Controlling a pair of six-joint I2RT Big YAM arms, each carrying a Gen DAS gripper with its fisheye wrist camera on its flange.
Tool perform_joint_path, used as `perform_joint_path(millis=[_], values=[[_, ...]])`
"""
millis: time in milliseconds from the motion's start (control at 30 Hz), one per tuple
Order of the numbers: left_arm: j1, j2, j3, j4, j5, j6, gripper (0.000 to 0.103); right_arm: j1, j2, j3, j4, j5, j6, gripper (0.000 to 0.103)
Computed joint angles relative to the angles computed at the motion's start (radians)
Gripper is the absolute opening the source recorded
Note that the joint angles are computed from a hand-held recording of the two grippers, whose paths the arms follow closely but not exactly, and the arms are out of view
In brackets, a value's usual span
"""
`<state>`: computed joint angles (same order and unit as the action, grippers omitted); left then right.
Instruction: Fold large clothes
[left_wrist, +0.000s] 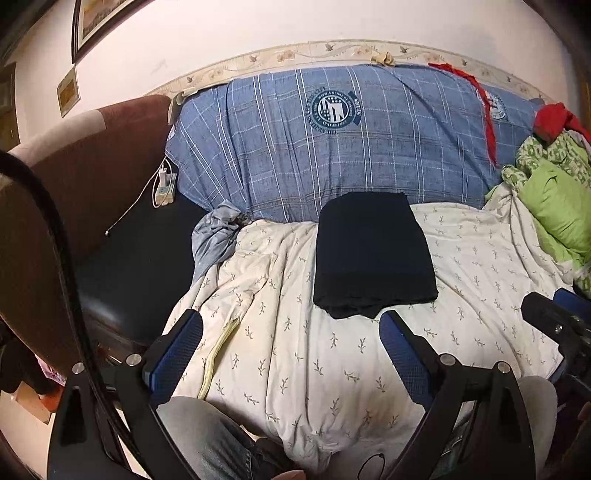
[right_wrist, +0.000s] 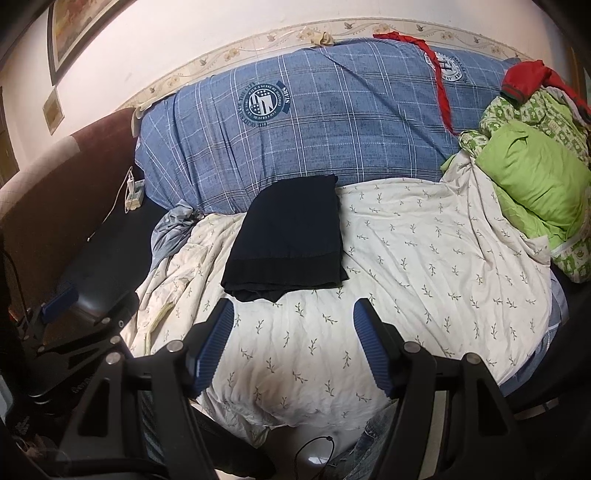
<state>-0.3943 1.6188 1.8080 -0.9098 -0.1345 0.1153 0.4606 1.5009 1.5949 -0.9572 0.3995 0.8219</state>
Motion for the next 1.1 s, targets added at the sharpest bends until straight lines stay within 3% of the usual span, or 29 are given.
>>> perform_joint_path(millis=[667,933,1067,1100], values=[[-0.008,0.054,0.046,-0.024,-0.020,-0.025,0.096,-0.025,0.025,0.016,-0.010,-0.017,-0.003,0.068],[-0.007,0.083,0.104,-0.065,-0.026,-0.040,0.096,-0.024,0.025,0.031,-0.016,-0.003,-0.005,0.068],[-0.011,0.100,0.115,-0.044,-0.059,-0.051,0.096,-0.030,0.030,0.031,-0.007,-0.005,-0.011,0.068],[-0.013,0.102,0.102,-0.008,-0.068,-0.044,0.097,-0.034,0.032,0.029,-0.002,-0.007,-0.013,0.068]])
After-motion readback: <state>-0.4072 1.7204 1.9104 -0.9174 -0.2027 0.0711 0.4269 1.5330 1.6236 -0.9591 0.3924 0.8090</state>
